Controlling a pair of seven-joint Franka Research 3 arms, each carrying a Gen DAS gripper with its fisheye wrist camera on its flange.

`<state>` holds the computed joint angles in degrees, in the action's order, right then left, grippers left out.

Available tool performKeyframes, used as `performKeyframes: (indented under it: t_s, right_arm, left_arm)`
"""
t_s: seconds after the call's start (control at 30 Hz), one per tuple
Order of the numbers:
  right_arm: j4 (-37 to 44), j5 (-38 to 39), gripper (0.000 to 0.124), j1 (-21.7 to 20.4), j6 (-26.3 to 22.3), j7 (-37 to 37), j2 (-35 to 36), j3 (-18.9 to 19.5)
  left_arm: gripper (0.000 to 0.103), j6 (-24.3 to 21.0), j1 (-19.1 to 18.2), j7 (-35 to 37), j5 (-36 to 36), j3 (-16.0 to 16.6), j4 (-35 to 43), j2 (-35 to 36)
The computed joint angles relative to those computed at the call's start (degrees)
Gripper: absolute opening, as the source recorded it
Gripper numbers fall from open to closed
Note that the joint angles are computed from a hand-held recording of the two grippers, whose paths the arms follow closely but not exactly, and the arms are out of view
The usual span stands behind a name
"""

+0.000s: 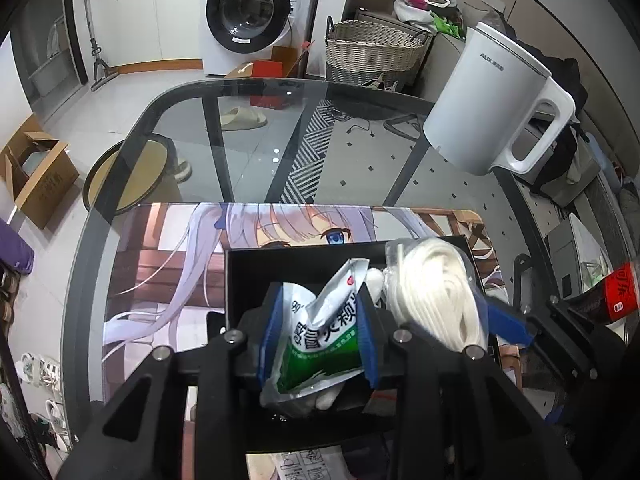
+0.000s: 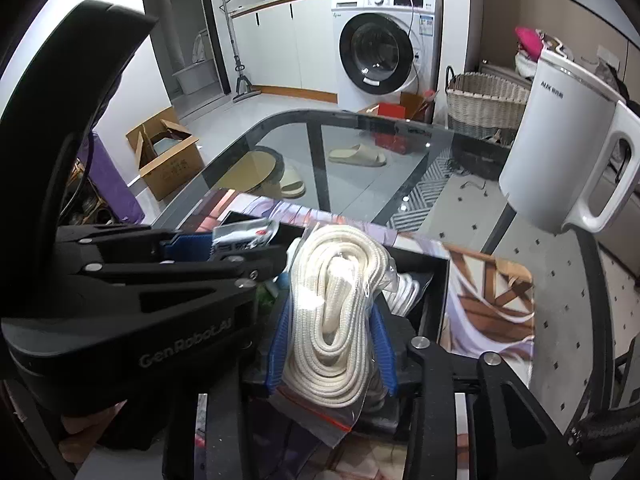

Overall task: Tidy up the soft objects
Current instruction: 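Lower the sachet into the box and open the left tool while the right tool releases the rope coil, then grasp the red-edged white packet with the left tool while the right tool grasps a green sachet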

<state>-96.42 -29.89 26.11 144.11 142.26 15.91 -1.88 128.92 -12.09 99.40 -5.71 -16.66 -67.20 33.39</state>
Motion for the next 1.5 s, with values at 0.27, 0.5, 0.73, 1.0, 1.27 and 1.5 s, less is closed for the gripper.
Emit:
performKeyframes:
  t_s: [0.27, 0.5, 0.73, 1.0, 1.27, 1.5]
  right_arm:
    - [1.07, -3.67, 0.052, 0.79, -2.90, 2.77, 0.44, -0.94]
    - [-0.38, -6.45, 0.053, 0.44, -2.97, 5.24, -1.91, -0.25]
    - [-8.40, -8.70, 0.082, -1.19, -0.73, 8.43, -9.79, 2.06]
    - [-18.92, 5.10, 0.088, -5.28, 0.39, -2.16, -17.97, 7.02]
    - [-23.35, 9.97, 0.088, -7.13, 0.49, -4.28, -20.13, 9.39]
    - [-20.02, 9.93, 0.088, -6.52, -1.19, -6.18, -16.95, 9.24]
  left_arm:
    - [0.053, -0.31, 0.15, -0.92, 0.20, 0.19, 0.38, 0.15]
    - [0.054, 1.98, 2.05, 0.84, -2.86, -1.02, -3.20, -2.91]
    - [0.059, 7.02, 6.59, 12.03, -11.17, -2.89, -16.31, -13.70]
    - [0.064, 3.98, 7.09, 20.51, -17.29, 0.07, -27.02, -21.42]
    - [0.063, 3.60, 4.83, 19.14, -16.05, 1.36, -24.83, -18.42]
    - [0.064, 8.08, 2.45, 12.72, -9.53, 0.60, -20.54, -13.89]
